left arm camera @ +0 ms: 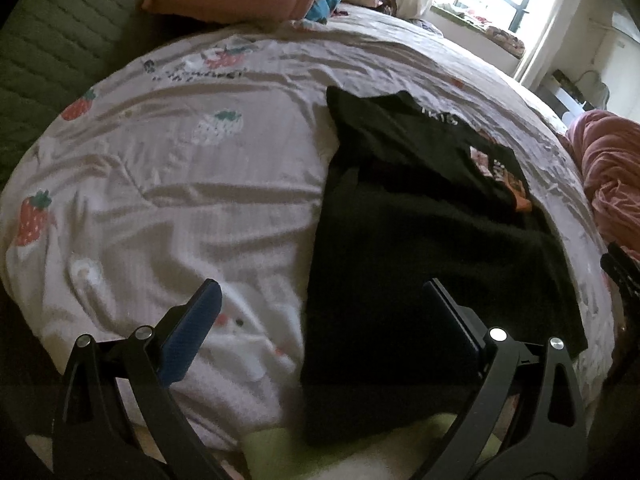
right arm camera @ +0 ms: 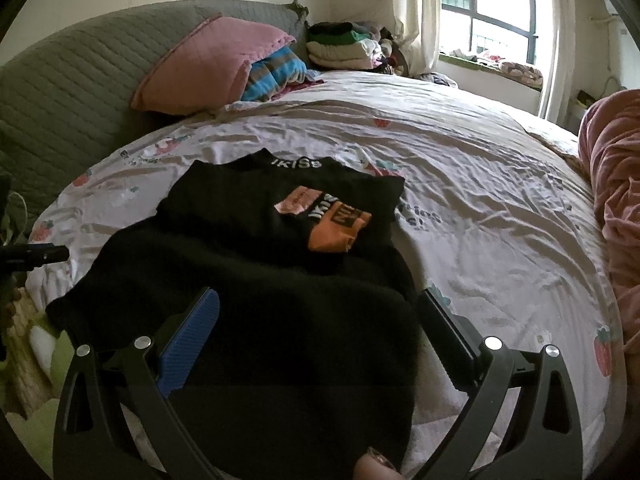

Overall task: Fold small clothes
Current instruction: 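Move both grippers to the hem of the black shirt, then close both grippers on the shirt hem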

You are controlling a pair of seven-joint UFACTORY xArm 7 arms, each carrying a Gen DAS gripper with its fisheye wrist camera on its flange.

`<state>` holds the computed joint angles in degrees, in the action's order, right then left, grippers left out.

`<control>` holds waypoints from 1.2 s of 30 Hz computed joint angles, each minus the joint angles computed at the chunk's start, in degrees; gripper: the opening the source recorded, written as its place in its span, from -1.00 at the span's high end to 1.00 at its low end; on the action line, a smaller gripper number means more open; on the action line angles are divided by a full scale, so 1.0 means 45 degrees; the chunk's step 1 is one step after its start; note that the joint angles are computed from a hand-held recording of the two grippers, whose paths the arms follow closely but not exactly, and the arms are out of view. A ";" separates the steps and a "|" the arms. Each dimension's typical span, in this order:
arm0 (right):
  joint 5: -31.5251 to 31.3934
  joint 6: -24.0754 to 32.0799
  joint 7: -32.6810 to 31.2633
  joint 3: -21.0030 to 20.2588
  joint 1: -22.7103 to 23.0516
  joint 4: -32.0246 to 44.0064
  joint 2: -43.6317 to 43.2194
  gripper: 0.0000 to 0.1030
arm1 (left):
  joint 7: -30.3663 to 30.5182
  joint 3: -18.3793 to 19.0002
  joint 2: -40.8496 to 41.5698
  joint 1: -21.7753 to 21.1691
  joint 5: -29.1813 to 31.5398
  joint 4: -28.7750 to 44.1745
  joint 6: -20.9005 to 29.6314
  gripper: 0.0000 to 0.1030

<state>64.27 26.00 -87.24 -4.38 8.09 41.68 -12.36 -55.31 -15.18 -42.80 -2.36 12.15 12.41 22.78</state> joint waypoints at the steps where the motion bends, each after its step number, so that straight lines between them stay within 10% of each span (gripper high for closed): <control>1: -0.0064 0.0011 0.0035 -0.0010 -0.0031 -0.0033 -0.0004 -0.91 | -0.0006 0.0040 -0.0059 -0.0097 -0.0062 -0.0075 -0.0004 -0.81; 13: -0.0703 0.0008 0.0024 -0.0183 -0.0300 -0.0363 -0.0023 -0.91 | 0.0492 0.0850 -0.0647 -0.1570 -0.1486 -0.1237 -0.0445 0.08; 36: -0.4680 0.2234 0.2568 -0.0463 -0.1960 -0.0321 0.1054 -0.91 | 0.1082 0.1582 0.0355 -0.2739 -0.3381 -0.1928 -0.2005 0.61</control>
<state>43.21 36.05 -75.69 -6.47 -0.73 40.23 -7.62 -50.44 -8.06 -41.20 -14.69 -3.07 3.74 13.76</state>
